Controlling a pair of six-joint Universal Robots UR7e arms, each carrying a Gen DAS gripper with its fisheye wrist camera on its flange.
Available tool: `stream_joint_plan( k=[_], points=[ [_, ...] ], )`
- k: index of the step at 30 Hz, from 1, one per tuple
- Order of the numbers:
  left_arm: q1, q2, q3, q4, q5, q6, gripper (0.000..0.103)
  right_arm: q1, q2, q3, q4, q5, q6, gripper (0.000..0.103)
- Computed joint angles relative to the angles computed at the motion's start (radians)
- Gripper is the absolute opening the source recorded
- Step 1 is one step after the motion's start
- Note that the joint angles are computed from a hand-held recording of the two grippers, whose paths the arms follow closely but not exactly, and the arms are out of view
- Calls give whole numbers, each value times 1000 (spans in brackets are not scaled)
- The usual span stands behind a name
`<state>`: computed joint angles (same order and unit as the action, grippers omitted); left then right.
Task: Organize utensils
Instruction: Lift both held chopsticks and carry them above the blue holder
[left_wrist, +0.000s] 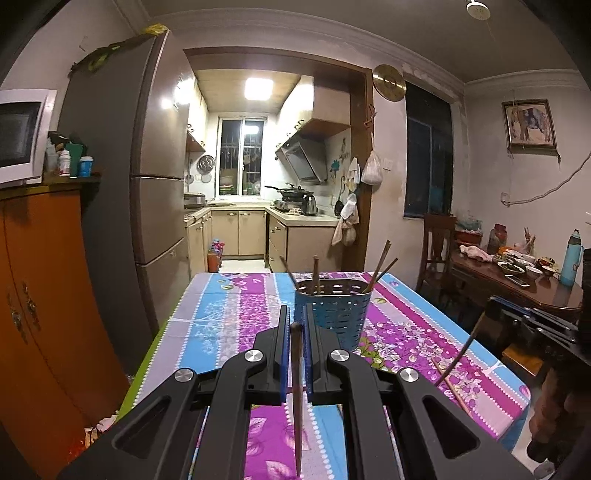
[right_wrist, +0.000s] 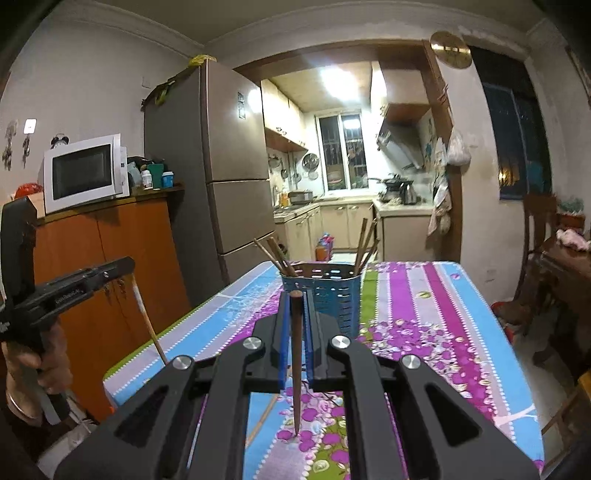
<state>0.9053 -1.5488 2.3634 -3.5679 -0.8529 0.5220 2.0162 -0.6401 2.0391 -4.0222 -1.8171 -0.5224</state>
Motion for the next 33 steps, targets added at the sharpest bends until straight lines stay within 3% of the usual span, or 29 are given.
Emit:
stream_joint_plan(
  k=[11,17,23,33],
  points=[
    [-4,146,-90,-65,25,69,8,22,-28,-36,90,-21,-6,6],
    [2,218,-140,-92,63,82,8,25,-29,-65,141,-31,2,6],
    [-14,300,-174,-206,128,165,8,21,-27,-86,167,-27,2,6],
    [-9,348,-208,-266,170,216,8,23,-16,-114,184,-50,-13,6]
  ],
)
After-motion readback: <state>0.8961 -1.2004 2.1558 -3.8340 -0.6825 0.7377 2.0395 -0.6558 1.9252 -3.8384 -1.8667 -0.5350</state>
